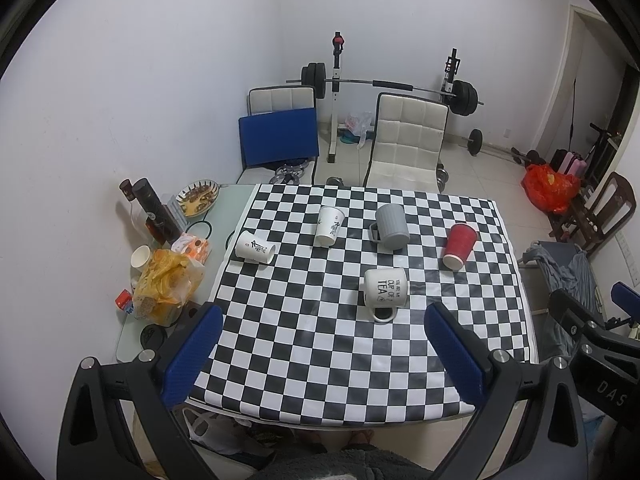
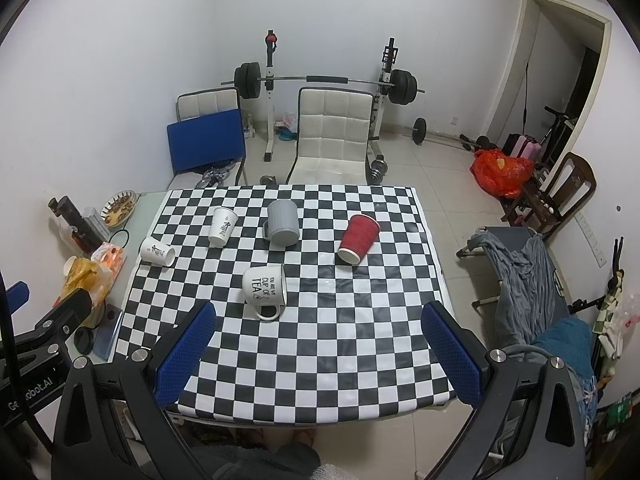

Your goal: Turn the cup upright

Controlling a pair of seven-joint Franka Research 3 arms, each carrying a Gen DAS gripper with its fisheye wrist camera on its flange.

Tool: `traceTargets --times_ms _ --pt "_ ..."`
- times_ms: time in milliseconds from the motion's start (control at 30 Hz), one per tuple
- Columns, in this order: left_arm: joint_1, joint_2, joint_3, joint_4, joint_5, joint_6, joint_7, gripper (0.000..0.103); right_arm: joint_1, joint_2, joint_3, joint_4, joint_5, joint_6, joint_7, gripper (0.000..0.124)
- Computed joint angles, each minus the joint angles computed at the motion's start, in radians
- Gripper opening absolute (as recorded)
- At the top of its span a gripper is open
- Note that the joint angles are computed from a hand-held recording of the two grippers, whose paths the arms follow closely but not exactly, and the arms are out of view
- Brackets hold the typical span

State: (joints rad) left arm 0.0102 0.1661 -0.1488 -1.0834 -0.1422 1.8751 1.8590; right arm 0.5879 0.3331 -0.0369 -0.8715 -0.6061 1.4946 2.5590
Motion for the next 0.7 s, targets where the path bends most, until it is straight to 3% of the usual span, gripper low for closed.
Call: traceTargets --times_ms 467,700 --pt "0.000 -0.003 0.000 -0.006 -0.001 0.007 0.000 0.103 -0.006 -0.026 0.007 -0.047 -0.002 0.020 0.009 0.103" --pt "0.000 -0.004 0.000 -0.008 -0.002 0.008 -0.002 0.103 -0.024 -0.001 0.001 -0.002 0.013 0.022 -0.021 0.103"
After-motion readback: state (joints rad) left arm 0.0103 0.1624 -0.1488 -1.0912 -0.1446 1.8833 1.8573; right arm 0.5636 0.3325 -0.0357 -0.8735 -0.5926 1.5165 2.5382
